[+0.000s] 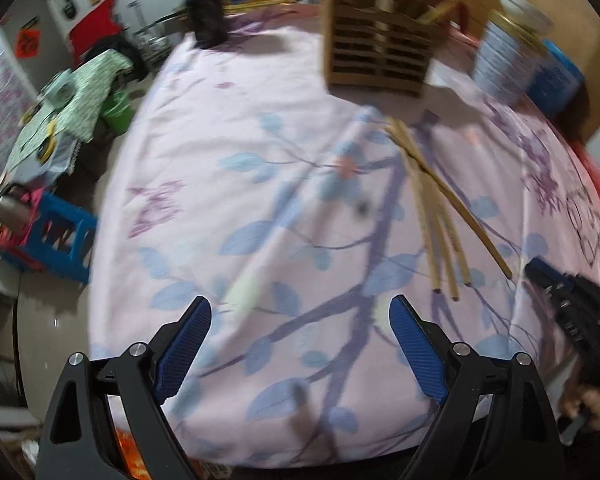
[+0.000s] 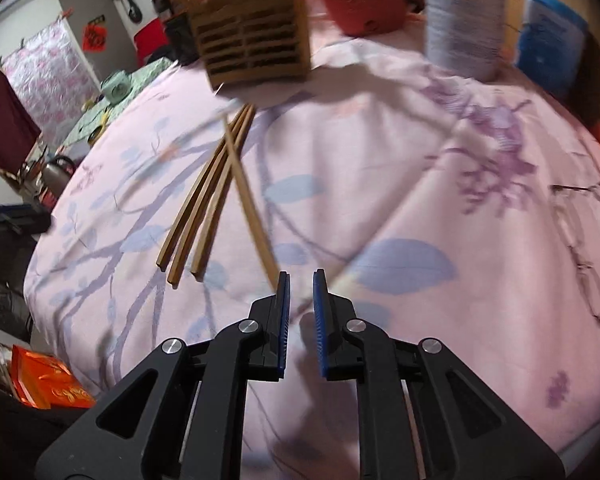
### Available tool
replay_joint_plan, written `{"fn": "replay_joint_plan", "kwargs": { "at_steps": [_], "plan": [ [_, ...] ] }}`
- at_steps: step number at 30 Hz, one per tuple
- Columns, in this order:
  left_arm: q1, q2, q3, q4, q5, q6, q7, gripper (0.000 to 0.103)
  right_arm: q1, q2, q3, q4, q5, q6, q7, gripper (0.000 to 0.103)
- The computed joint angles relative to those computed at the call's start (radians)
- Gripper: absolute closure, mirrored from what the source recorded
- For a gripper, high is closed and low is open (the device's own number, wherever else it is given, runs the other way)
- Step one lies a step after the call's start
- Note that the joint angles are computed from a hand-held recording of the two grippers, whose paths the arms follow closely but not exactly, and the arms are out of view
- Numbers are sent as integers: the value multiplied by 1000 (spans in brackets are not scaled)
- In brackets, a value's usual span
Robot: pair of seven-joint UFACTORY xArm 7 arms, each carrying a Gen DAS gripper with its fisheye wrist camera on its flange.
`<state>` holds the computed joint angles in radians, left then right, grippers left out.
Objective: Organize utensils
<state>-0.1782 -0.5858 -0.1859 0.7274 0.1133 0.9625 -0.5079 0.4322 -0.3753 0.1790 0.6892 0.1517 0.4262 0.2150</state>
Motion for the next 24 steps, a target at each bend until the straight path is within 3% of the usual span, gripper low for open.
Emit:
{"fn": "replay_joint_plan", "kwargs": {
  "at_steps": [9,11,19,23,24],
  "plan": [
    [-93,113,5,-39,-83,-197,87,14,-90,-171,30,-52,-143,131,36,88],
    [-97,130,3,-45,-90,-231,89,19,-106,-203,33,-63,-164,158,48,88],
    [-113,187,6,-54,-102,-316,125,48,-147,-298,51,-94,-228,235,78,87],
    [-82,215,-37,-49,-16,-351,72,60,-162,-337,60,-105,-255,265,89,87],
    [-67,222,-55,-44,28,-353,44,71,-164,-345,60,-107,-258,269,91,87]
  ]
}}
